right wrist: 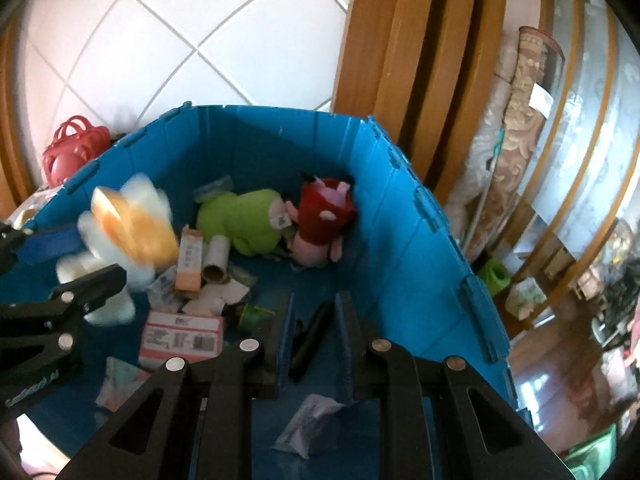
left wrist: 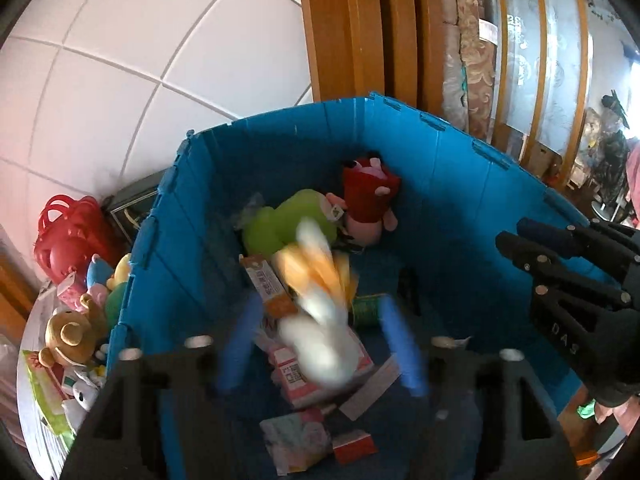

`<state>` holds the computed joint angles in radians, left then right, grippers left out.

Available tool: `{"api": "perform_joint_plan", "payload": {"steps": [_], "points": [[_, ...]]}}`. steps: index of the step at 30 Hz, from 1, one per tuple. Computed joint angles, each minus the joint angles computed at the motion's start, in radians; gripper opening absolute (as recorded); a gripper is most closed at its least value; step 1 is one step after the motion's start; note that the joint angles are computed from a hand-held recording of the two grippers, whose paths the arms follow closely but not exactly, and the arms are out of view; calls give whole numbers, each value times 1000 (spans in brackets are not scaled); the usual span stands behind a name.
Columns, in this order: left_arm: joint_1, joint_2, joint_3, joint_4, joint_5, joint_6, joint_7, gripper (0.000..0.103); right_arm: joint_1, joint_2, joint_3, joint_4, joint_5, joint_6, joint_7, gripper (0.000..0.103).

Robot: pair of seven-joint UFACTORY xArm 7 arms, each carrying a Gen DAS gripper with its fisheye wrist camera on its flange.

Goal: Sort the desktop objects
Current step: 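Withdraw both grippers from the crate back toward the bed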

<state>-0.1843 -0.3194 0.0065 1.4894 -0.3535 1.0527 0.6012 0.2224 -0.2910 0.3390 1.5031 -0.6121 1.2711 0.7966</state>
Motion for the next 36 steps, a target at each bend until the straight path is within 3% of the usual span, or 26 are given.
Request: {"api": "perform_joint_plan", "payload": {"steps": [3, 5, 8, 11, 15, 18, 24, 27, 36], "points": [[1, -21, 0, -23, -2, -38, 7, 83, -1, -6, 11, -3, -22, 9, 9, 35], [1, -26, 4, -26, -2, -44, 3, 83, -3, -13, 21, -4, -42, 15, 17, 62], [2, -30, 12, -25, -9, -42, -8, 83, -6, -16, 40, 4, -76, 30, 24, 86], [9, -49, 10, -45, 0, -72, -24, 83, -6, -19, 58, 14, -102, 48, 33, 103], [13, -80, 39, -67, -17, -108, -26, 95, -1, -6, 90, 46, -141, 74, 53, 103], [17, -112, 70, -91, -38, -155, -14, 97, 15, 7, 97, 72, -138, 61, 91, 103], [52, -136, 149, -112, -71, -215, -14, 97, 60, 37, 110, 98, -151, -93, 178, 103], [70, -130, 188, -109, -75, -215, 6, 97, 83, 86, 138, 136, -209, -123, 224, 103], [172, -69, 312, -91, -108, -239, 112, 97, 272, 369, 167, 385, -386, -168, 252, 103]]}}
